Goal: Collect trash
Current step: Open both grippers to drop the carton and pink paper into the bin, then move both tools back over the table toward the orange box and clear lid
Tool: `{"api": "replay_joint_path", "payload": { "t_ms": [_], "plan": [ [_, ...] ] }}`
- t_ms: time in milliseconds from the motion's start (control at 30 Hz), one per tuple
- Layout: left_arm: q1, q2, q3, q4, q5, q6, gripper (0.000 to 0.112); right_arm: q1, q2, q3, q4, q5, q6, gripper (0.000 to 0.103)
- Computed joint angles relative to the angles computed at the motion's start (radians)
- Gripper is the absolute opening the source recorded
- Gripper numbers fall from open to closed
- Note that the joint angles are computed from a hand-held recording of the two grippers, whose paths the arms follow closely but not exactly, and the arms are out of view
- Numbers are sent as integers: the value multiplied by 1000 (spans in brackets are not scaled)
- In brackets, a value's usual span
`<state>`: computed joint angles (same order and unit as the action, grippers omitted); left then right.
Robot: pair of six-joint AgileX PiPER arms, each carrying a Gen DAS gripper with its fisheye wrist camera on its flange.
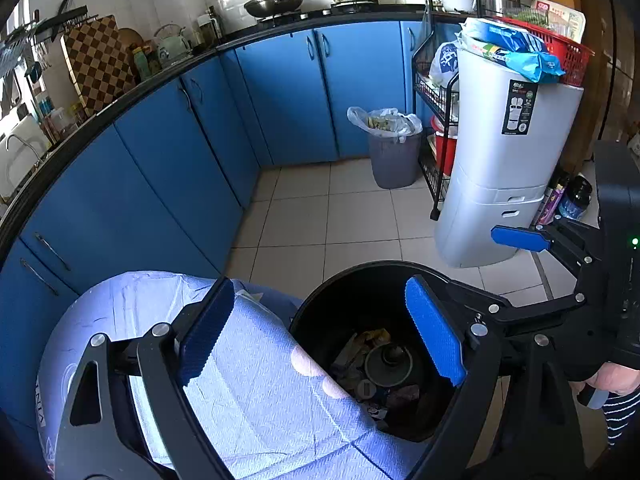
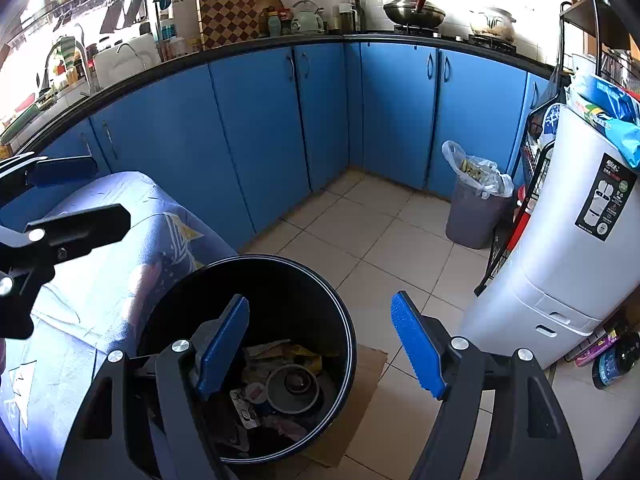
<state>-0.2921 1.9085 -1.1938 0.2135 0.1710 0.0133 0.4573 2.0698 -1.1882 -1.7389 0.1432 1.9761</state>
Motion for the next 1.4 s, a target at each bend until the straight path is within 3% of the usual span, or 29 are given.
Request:
{"api": "replay_joint_path", "payload": {
  "t_ms": [133, 600, 1100, 1400],
  "plan": [
    [4, -13, 18, -6, -11, 8, 87, 10, -12, -2, 44, 9, -45, 72],
    [69, -139, 135, -223, -51, 227, 90, 93, -90, -13, 265, 93, -278, 72],
    [239, -359, 302, -1017, -46, 1034, 90, 238, -151, -74, 406, 211, -458, 72],
    [407, -462, 381, -1340, 27, 1385, 90, 341, -148, -163, 485, 288, -566, 72]
  ]
}}
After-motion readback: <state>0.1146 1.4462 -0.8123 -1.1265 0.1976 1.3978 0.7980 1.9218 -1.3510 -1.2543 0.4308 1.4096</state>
